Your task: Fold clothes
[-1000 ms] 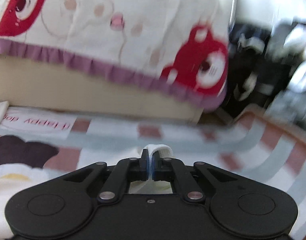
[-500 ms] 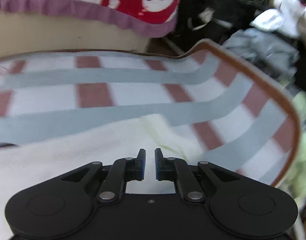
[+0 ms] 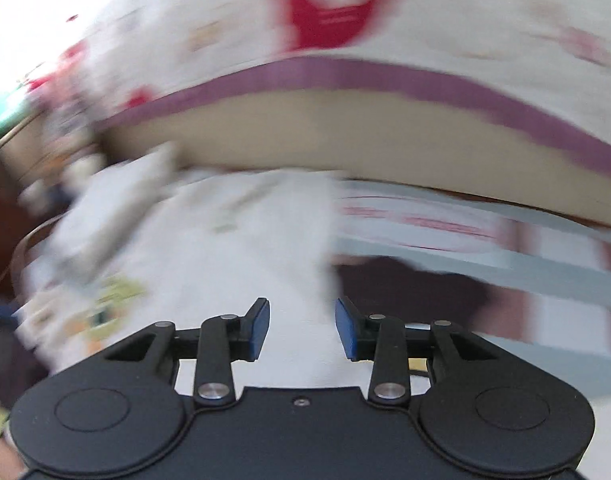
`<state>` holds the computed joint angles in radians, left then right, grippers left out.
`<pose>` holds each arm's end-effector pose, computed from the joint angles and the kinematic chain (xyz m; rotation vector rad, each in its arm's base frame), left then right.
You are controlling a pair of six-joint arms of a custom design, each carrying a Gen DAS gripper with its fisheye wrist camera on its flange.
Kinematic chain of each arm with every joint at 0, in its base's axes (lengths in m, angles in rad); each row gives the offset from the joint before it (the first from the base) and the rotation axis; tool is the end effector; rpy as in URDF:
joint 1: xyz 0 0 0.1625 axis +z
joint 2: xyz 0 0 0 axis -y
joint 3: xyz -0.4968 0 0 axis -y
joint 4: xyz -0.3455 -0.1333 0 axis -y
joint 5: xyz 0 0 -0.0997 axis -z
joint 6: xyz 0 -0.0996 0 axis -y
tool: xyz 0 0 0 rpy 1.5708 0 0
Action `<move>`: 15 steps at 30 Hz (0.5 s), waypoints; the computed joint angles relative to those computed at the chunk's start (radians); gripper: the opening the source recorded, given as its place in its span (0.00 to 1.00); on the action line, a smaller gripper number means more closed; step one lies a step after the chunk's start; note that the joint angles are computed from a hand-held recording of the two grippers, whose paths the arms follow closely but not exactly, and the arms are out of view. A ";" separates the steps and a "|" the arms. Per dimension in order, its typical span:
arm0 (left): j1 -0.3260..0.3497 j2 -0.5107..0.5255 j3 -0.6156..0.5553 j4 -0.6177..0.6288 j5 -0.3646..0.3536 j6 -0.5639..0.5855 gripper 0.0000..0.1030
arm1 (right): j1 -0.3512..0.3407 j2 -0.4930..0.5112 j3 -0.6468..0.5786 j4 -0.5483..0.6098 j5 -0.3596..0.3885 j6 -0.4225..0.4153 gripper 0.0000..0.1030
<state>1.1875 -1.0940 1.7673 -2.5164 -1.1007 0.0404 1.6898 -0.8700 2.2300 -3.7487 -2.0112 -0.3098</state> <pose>-0.0657 -0.6399 0.3297 0.4787 2.6448 -0.4724 0.1527 -0.5120 0.2155 0.2896 -2.4495 1.0068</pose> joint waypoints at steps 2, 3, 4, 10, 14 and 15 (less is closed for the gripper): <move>0.029 -0.001 -0.044 0.023 0.055 0.002 0.52 | 0.051 0.048 -0.099 0.131 0.004 -0.030 0.40; 0.041 0.001 -0.067 0.032 0.073 0.013 0.52 | 0.075 0.073 -0.152 0.198 0.006 -0.046 0.40; 0.051 0.007 -0.087 0.037 0.089 0.027 0.52 | 0.099 0.096 -0.199 0.270 0.016 -0.053 0.40; 0.121 0.091 -0.267 0.203 0.129 -0.085 0.56 | 0.207 0.255 -0.444 0.585 0.101 -0.046 0.42; 0.176 0.117 -0.319 0.217 0.124 -0.125 0.56 | 0.251 0.351 -0.514 0.578 0.065 -0.039 0.43; 0.192 0.115 -0.320 0.220 0.093 -0.133 0.56 | 0.252 0.362 -0.526 0.594 0.064 -0.026 0.43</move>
<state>1.3796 -0.9788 1.4470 -2.2963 -1.0079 -0.0927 1.9418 -0.5080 1.7039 -3.1549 -1.9467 -0.3359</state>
